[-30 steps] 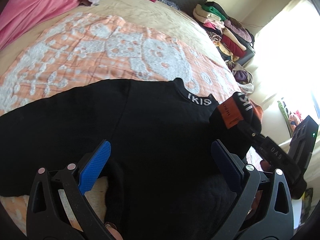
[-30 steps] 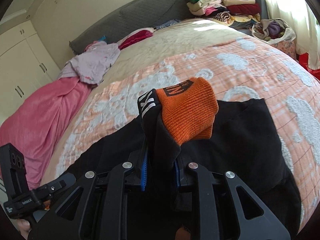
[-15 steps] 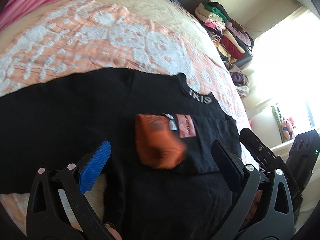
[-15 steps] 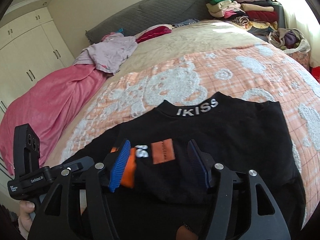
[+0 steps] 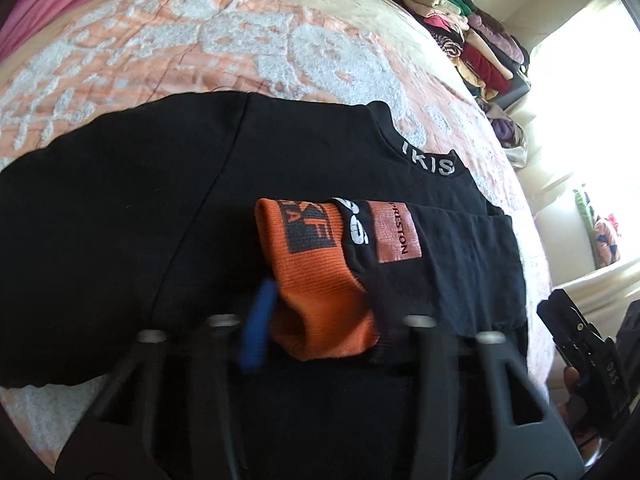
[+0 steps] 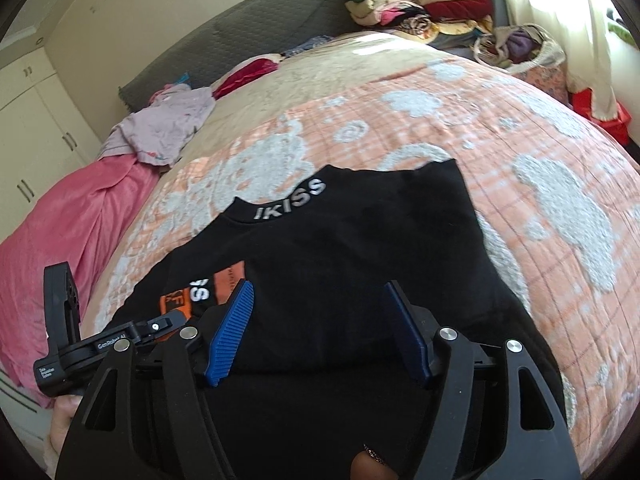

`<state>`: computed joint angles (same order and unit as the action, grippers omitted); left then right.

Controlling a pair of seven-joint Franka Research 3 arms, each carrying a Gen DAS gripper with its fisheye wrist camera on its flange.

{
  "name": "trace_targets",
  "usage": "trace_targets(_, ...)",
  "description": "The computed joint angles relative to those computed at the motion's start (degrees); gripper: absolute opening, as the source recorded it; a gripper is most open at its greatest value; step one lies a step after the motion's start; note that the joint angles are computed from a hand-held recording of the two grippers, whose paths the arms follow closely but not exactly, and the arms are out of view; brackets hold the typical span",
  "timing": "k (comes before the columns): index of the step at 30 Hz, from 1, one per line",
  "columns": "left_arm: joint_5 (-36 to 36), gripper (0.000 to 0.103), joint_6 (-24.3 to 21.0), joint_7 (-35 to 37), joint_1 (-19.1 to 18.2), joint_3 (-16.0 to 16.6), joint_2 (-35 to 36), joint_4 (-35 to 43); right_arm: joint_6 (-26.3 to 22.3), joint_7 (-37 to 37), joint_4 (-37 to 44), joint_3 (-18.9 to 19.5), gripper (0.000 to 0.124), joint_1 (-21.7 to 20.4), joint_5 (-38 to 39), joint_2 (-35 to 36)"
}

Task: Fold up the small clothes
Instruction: 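Open the right tool to release the cuff and withdraw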

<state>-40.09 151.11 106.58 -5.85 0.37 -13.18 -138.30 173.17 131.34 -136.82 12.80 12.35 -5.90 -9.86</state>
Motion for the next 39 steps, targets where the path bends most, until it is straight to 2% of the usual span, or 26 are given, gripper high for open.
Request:
trace_targets(2, -1.0, 0.007, 0.8, 1.6, -0.6, 0.1, -0.6, -0.3, -0.2, 0.7, -1.4, -0.3, 0.066, -0.5, 0.3, -1.0)
trace_targets(6, -3.5, 0.006, 1.6, 5.6, -1.6, 1.5, -3.6, -1.6, -0.6, 2.9, -3.9, 0.6, 0.066, -3.2, -0.2, -2.8)
trace_targets(8, -1.4, 0.006, 2.6, 4.6, -1.0, 1.2, -4.8, -2.7, -0.9, 4.5, -4.6, 1.5, 0.066, -4.8, -1.5, -3.3)
trace_targets(10, 3.8, 0.010, 3.1, 1.1, 0.3, 0.2, -4.3, -3.2, -1.6, 5.6, -4.7, 2.0, 0.066, -5.9, -2.7, -3.5)
trace_targets(12, 7.8, 0.028, 3.3, -2.2, 1.1, -0.1, -3.8, -3.4, -2.0, 6.2, -4.6, 2.4, 0.066, -6.5, -4.0, -3.5)
trace_targets(16, 12.4, 0.030, 6.6, -5.7, 1.1, 0.4, -7.4, -5.8, -2.4, 5.8, -3.1, 2.6, 0.066, -6.0, -6.3, -2.4)
trace_targets(19, 14.1, 0.031, 7.6, -6.2, -1.2, 1.7, -9.0, -6.2, -3.0, 0.7, -0.9, 0.5, 0.066, -2.6, -5.0, -0.3)
trace_targets(22, 14.1, 0.032, 6.6, -5.0, -4.3, 2.8, -8.6, -5.1, -5.7, -4.1, 2.1, -1.1, 0.066, 0.1, -4.1, 2.5)
trace_targets(25, 17.9, 0.034, 5.7, -6.6, -4.3, 0.7, -6.5, -4.3, -9.9, -3.4, 4.6, -2.0, 0.066, 1.3, -6.1, 4.6)
trace_targets(27, 21.1, 0.041, 4.1, -8.8, -3.2, -0.8, -4.3, -3.4, -12.1, -1.1, 5.3, -2.9, 0.066, 1.7, -8.0, 5.3)
trace_targets(29, 24.6, 0.041, 3.7, -12.0, -1.7, -2.3, -2.5, -3.2, -13.1, -2.4, 5.3, -4.2, 0.066, 2.8, -5.8, 5.8)
trace_targets(34, 24.9, 0.044, 4.3, -12.4, -1.9, -1.8, -3.1, -4.2, -10.8, -2.8, 3.4, -5.1, 0.067, 3.8, -5.0, 4.2)
trace_targets(36, 24.9, 0.054, 4.3, -12.5, -2.0, -1.5, -4.5, -4.8, -9.4, -3.8, 2.0, -4.9, 0.072, 4.0, -3.6, 2.4)
trace_targets(39, 25.1, 0.060, 5.3, -13.2, -2.3, -1.1, -6.8, -6.1, -7.4, -2.7, 0.6, -3.2, 0.080, 2.8, -5.1, 0.2)
